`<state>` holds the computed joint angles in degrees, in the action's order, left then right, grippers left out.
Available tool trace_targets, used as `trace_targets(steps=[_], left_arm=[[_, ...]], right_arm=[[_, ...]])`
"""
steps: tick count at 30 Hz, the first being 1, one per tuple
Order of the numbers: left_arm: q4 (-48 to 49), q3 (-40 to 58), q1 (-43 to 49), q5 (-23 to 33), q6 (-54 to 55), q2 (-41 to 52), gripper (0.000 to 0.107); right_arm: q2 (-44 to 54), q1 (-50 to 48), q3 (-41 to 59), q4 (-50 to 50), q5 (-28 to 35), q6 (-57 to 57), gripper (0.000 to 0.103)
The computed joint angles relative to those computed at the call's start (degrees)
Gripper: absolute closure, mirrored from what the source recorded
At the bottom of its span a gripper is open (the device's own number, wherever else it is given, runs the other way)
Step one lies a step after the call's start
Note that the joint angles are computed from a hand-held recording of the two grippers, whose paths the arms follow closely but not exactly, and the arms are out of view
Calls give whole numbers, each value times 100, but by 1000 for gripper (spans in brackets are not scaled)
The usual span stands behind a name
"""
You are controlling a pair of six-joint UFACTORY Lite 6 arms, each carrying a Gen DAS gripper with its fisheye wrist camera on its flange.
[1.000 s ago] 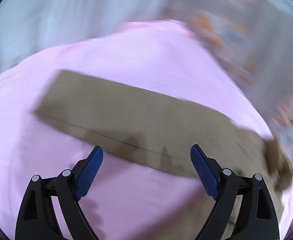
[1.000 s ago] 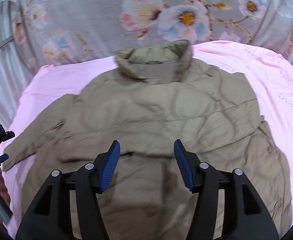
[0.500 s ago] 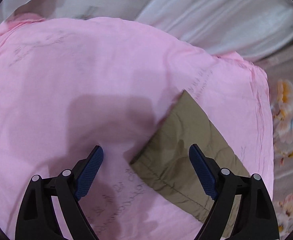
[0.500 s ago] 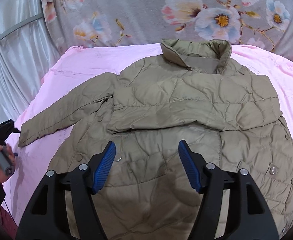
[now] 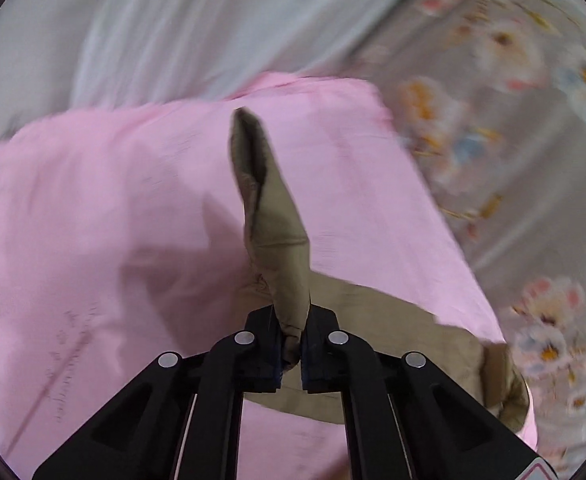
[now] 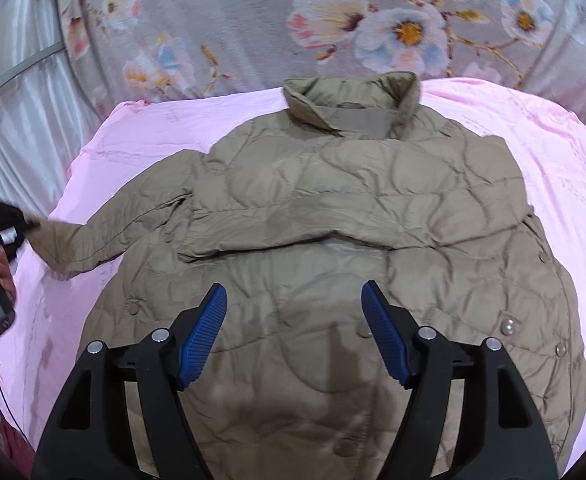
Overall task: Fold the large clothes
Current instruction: 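Move the left gripper to the other sleeve cuff and close on it, then fold the held sleeve across the jacket body and open the left gripper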
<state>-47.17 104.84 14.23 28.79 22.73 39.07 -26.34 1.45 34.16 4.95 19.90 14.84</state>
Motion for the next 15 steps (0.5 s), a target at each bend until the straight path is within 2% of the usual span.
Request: trace_targets(steps=[6,9,12,13,15], left_arm=[[392,-205,-1860,-100,-46,-1109,104],[633,-168,-2847,-106,-339,-1237,104],[1409,108,-4094,-202,-1147,-971,103],[1575,119,-4363,-216,-1380,-873,98],[2147,384,-4823,-37,-2155,-480,78]], right_arm=[[-294,-821,-185,863,199,-1246,35],[-399,-1422,-243,1369,347,-2005,35],[-462,-2228,-263,1974,562,-2946,35],[-466,-2542,-266,2174,639,-3289,35],[-405,-3050,-248,2457,750,-3817,35]])
